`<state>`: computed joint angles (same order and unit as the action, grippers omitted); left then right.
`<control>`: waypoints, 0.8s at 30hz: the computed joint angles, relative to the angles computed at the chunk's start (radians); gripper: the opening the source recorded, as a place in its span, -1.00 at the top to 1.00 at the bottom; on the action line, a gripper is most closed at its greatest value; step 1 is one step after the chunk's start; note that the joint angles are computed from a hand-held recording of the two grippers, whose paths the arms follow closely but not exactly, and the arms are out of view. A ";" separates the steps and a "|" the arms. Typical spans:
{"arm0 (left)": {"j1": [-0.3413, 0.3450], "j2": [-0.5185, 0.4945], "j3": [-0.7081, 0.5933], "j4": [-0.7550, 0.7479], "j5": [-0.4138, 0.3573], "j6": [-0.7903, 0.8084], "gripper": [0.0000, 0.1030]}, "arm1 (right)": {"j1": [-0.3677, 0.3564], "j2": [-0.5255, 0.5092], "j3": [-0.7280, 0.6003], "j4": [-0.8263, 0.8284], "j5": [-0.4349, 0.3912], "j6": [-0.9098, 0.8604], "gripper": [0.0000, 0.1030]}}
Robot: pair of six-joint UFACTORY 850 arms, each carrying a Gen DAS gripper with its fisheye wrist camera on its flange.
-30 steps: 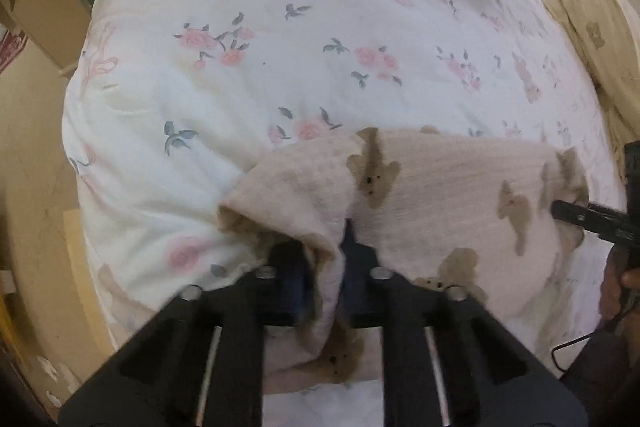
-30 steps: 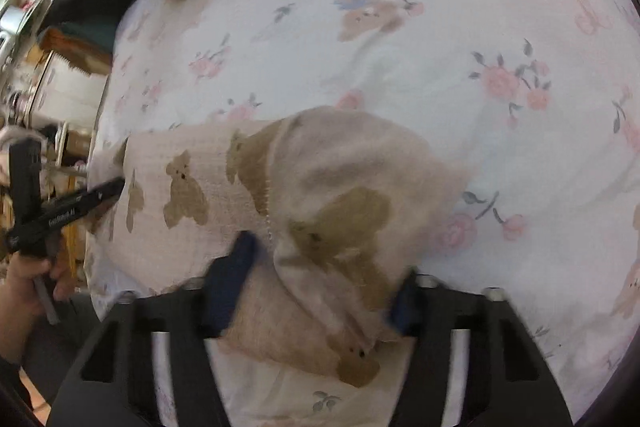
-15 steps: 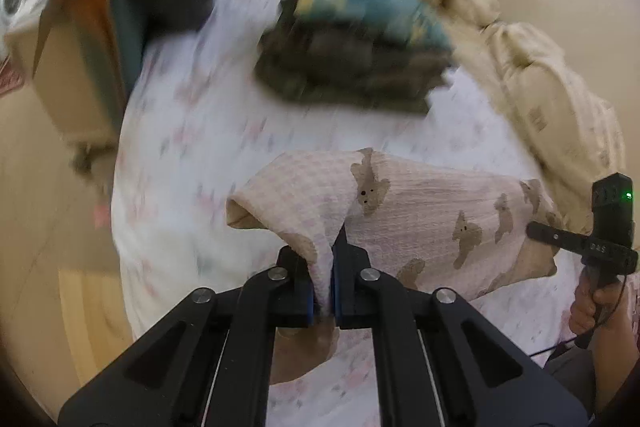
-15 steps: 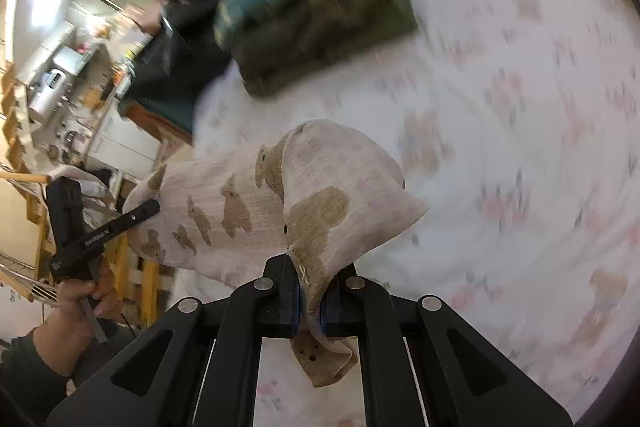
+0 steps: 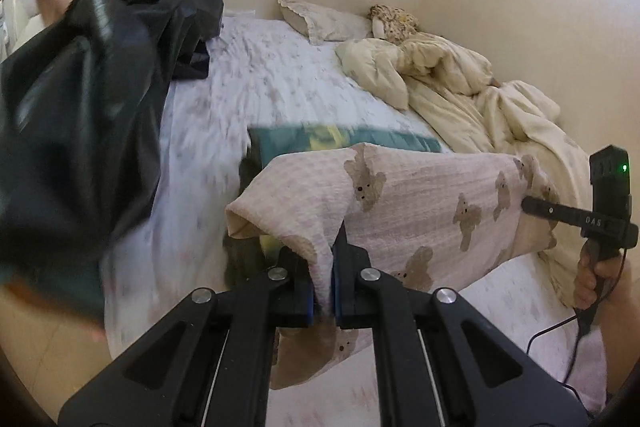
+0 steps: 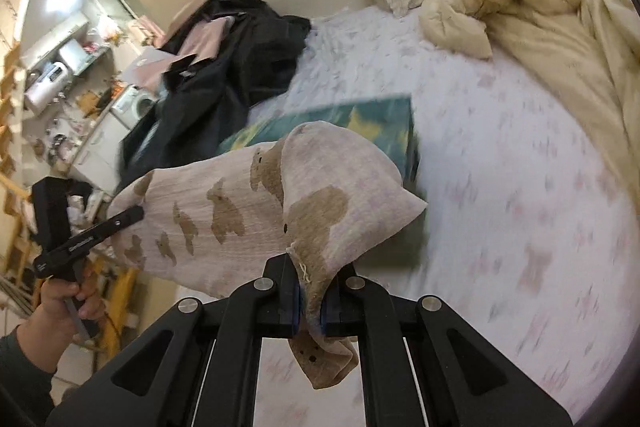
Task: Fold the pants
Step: 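Carry the folded pants with both grippers onto the clothes stack and release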
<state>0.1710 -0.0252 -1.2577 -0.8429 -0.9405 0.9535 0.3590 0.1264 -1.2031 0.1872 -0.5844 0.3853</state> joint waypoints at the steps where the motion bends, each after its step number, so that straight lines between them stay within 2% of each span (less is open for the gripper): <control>1: -0.009 -0.035 -0.031 -0.026 0.000 0.001 0.91 | -0.027 -0.025 -0.018 0.006 -0.009 -0.022 0.89; 3: -0.023 -0.074 -0.066 -0.093 0.031 0.034 0.91 | -0.061 -0.086 -0.062 0.024 -0.005 -0.053 0.89; 5: -0.072 -0.128 -0.113 -0.006 0.096 -0.028 0.91 | -0.090 -0.146 -0.103 0.047 -0.020 -0.087 0.89; 7: -0.086 -0.181 -0.147 0.011 0.103 -0.077 0.91 | -0.112 -0.220 -0.158 0.047 -0.036 -0.110 0.88; 9: -0.102 -0.214 -0.157 0.041 0.144 -0.108 0.84 | -0.128 -0.267 -0.192 0.055 -0.050 -0.095 0.80; 11: -0.113 -0.241 -0.167 0.079 0.176 -0.148 0.77 | -0.132 -0.294 -0.197 0.053 -0.048 -0.052 0.63; 12: -0.111 -0.250 -0.165 0.093 0.190 -0.166 0.69 | -0.132 -0.307 -0.201 0.032 -0.054 -0.027 0.39; 13: -0.117 -0.256 -0.167 0.135 0.215 -0.201 0.63 | -0.131 -0.318 -0.205 0.001 -0.063 0.007 0.01; 15: -0.135 -0.267 -0.168 0.294 0.304 -0.346 0.40 | -0.132 -0.318 -0.187 -0.085 -0.056 0.103 -0.33; 17: -0.137 -0.268 -0.162 0.426 0.344 -0.478 0.24 | -0.143 -0.292 -0.145 -0.108 -0.032 0.154 -0.35; 18: -0.134 -0.267 -0.160 0.460 0.351 -0.513 0.24 | -0.142 -0.285 -0.139 -0.169 -0.052 0.219 -0.35; 20: -0.120 -0.238 -0.126 0.454 0.372 -0.506 0.21 | -0.144 -0.249 -0.106 -0.241 -0.055 0.302 -0.35; 22: -0.108 -0.210 -0.099 0.426 0.357 -0.454 0.14 | -0.151 -0.186 -0.056 -0.234 -0.032 0.313 -0.35; 24: -0.102 -0.143 -0.034 0.421 0.388 -0.398 0.14 | -0.143 -0.129 -0.018 -0.226 -0.022 0.307 -0.35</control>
<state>0.0687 -0.1679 -1.2916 -0.4215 -0.5527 0.5554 0.2163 -0.0024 -1.2213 -0.0386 -0.6060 0.6926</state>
